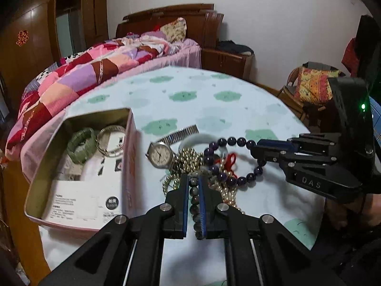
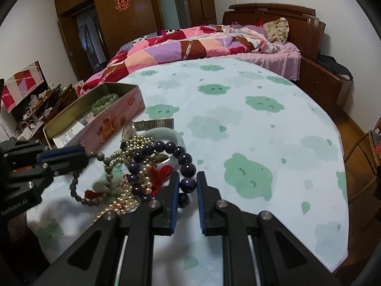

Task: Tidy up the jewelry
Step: 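Grasp the grey bead bracelet with the left tool while the right tool grasps the dark purple bead bracelet, then carry both bead bracelets over the open metal tin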

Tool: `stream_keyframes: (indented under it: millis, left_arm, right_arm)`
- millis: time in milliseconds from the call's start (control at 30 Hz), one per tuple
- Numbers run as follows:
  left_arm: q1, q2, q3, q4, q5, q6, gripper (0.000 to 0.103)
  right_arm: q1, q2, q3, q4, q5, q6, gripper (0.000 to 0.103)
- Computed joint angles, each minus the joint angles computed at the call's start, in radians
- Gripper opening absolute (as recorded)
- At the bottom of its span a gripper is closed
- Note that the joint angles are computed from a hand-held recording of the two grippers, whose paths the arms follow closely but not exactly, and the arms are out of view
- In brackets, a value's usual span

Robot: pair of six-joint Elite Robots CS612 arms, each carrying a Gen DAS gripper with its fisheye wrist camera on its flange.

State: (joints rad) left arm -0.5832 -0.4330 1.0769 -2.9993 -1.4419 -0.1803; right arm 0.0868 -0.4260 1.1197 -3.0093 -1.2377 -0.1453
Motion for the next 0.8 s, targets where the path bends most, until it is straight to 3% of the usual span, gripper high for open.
stream_keyframes:
  millis: [400, 800]
  left_arm:
    - [0.009, -0.022, 0.024, -0.093, 0.02, -0.003, 0.007]
    - [0.037, -0.036, 0.028, -0.143, 0.076, -0.023, 0.007]
  right_arm:
    - [0.003, -0.023, 0.026, -0.101, 0.015, 0.013, 0.016]
    - [0.019, -0.018, -0.031, -0.123, 0.043, -0.03, 0.016]
